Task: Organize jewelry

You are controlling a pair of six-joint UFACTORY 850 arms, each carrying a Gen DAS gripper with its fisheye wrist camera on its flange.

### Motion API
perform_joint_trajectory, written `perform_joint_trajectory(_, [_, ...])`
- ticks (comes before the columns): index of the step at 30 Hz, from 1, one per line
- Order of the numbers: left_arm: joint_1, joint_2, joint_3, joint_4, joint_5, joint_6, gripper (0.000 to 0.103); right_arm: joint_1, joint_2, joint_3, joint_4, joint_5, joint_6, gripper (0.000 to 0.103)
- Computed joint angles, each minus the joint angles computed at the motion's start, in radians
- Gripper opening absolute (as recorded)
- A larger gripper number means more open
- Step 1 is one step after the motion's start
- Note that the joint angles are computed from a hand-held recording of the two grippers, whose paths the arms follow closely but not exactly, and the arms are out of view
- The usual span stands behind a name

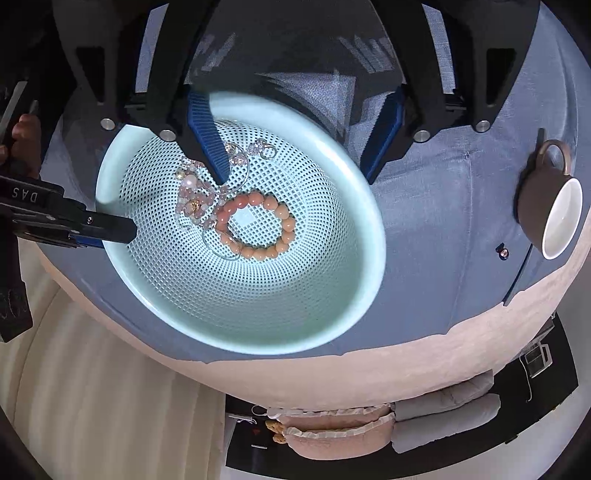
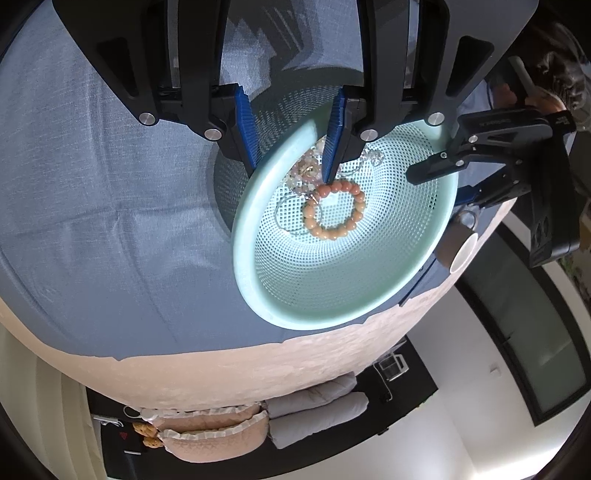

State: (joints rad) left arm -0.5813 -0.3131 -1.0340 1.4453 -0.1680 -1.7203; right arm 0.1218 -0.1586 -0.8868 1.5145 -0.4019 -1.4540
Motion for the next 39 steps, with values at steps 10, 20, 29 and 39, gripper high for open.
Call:
perform_joint_trajectory(10, [-0.051, 0.097, 0.093, 0.229, -0.21, -0.299, 0.097, -0.057, 0.089, 0.064, 0.198, -0.045, -0.194, 0.072])
perform_joint_trajectory(20, [-0.132, 0.137, 0.157, 0.157, -0.228, -0.269, 0.097, -0.023, 0.242, 0.298, 0.71, -0.036, -0.765, 0.085])
perform_joint_trajectory(29, [-0.286, 0.037, 0.168, 0.16, -0.618, -0.324, 0.097, 0.018, 0.275, 0.41, 1.028, -0.016, -1.101, 0.087])
perform_joint_trajectory(39, [-0.265, 0.084, 0.233, 0.381, -0.499, -0.638, 0.097, 0.055, 0.266, 0.416, 1.195, -0.012, -1.272, 0.089])
